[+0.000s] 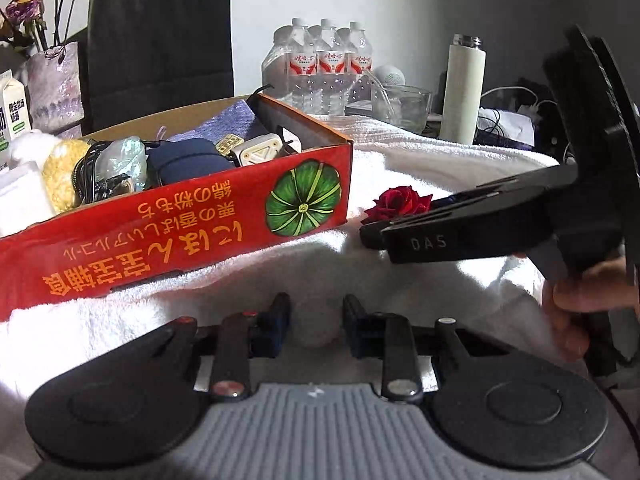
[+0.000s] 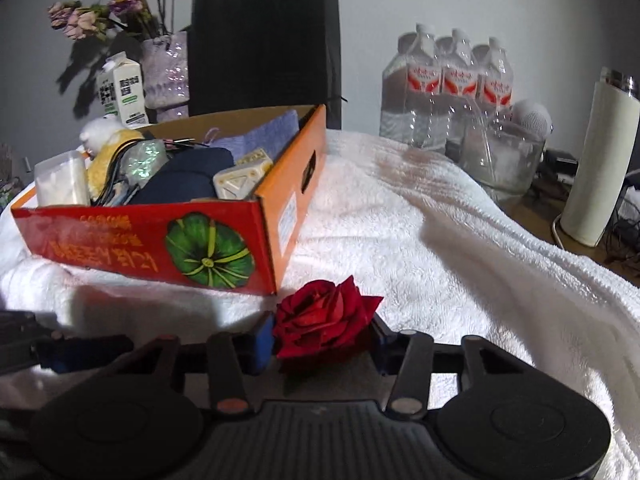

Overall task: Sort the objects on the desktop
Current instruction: 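Grasp the red rose with right tool while left tool grasps a small white cap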

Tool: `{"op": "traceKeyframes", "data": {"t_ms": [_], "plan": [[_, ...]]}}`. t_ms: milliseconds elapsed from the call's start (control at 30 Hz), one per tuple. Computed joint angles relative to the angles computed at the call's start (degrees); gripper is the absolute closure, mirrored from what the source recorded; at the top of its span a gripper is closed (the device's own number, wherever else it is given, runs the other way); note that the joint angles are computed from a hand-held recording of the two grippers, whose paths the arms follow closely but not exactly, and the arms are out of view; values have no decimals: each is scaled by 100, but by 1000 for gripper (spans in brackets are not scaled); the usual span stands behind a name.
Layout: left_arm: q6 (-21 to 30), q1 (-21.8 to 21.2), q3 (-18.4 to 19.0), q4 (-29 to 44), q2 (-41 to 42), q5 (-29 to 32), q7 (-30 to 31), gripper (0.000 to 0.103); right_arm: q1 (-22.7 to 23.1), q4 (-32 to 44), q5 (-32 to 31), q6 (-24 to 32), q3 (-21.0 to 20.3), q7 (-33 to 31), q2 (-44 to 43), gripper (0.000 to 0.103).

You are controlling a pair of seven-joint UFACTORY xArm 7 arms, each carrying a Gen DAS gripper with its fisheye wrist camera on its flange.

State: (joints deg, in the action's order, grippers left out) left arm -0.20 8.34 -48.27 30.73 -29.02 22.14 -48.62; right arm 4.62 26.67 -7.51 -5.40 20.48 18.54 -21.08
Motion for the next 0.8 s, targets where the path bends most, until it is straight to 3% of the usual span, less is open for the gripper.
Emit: {"op": "traceKeyframes", "data": {"t_ms": [167, 400, 533, 800], "plan": [[-9, 118, -117, -94, -294, -103, -240, 74, 21, -133, 124, -216, -25, 71, -72, 63], [618, -838, 675, -415, -872, -370, -571, 74, 90, -364, 356, -224, 95, 214, -566, 63], [1182, -1230, 941, -575, -1461, -361, -763, 74, 882, -696, 432, -397, -260, 312, -1110, 63], [2636, -2315, 1354, -924, -2530, -435, -1030, 74, 1635, -1343, 594, 25, 93, 1006, -2390, 63]]}}
